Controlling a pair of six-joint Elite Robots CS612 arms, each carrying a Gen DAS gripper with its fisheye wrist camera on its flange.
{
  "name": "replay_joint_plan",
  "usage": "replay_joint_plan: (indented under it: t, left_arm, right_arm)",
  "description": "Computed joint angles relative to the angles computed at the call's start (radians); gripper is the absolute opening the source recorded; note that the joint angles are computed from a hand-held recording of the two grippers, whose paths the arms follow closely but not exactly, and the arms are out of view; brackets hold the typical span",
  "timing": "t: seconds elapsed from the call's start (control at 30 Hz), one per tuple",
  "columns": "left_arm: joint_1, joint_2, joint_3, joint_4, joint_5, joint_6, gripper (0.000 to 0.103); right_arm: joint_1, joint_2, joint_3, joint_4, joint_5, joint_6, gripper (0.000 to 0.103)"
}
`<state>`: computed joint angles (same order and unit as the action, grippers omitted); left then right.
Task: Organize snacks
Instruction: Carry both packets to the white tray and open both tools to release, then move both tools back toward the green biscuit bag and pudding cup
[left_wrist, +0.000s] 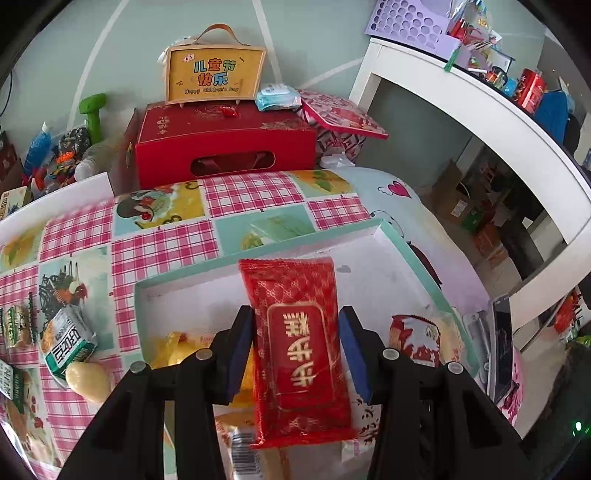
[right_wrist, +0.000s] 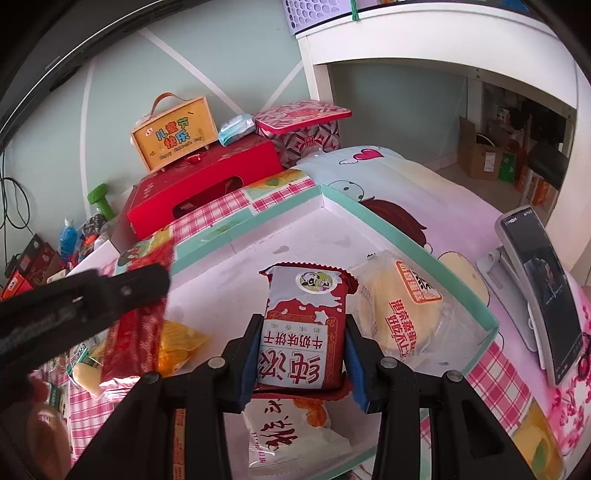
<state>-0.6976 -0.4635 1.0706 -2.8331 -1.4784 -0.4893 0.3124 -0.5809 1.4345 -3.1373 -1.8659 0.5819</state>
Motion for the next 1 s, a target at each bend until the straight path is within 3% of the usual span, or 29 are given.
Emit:
replay_joint_plan:
  t: [0.23, 0.37, 0.4, 0.47, 0.6, 0.67, 0.8, 1.0]
  left_arm:
    - [0.001, -0.022, 0.033, -0.016, 0.016, -0.033, 0.051]
    - [0.001, -0.048, 0.074, -0.008, 0.055, -0.066, 0.069]
    - [-0.001, -0.058, 0.089, 0.001, 0.086, -0.079, 0.075]
    - [-0.002, -0.068, 0.108, 0.011, 0.127, -0.094, 0.080]
    - [-0.006, -0.090, 0.147, 0.044, 0.242, -0.137, 0.087]
    - [-0.006, -0.097, 0.163, 0.072, 0.301, -0.159, 0.091]
    - [0.001, -0.104, 0.182, 0.126, 0.352, -0.197, 0.092]
    - [0.010, -0.125, 0.236, 0.181, 0.414, -0.253, 0.093]
  right_arm:
    - [0.004, -0.001, 0.000, -0.010, -0.008, -0.011, 0.045]
    - [0.004, -0.003, -0.001, -0.007, -0.004, -0.017, 0.047]
    - [0.004, -0.003, -0.002, -0.004, 0.000, -0.020, 0.050]
    - [0.005, -0.002, -0.006, 0.000, 0.002, -0.026, 0.070]
    - [0.009, 0.001, -0.015, 0.000, 0.007, -0.049, 0.078]
    - [0.012, 0.004, -0.020, 0.001, 0.007, -0.059, 0.087]
    - [0.019, 0.009, -0.031, -0.001, 0.004, -0.083, 0.102]
    - [0.031, 0.012, -0.042, -0.027, -0.008, -0.111, 0.103]
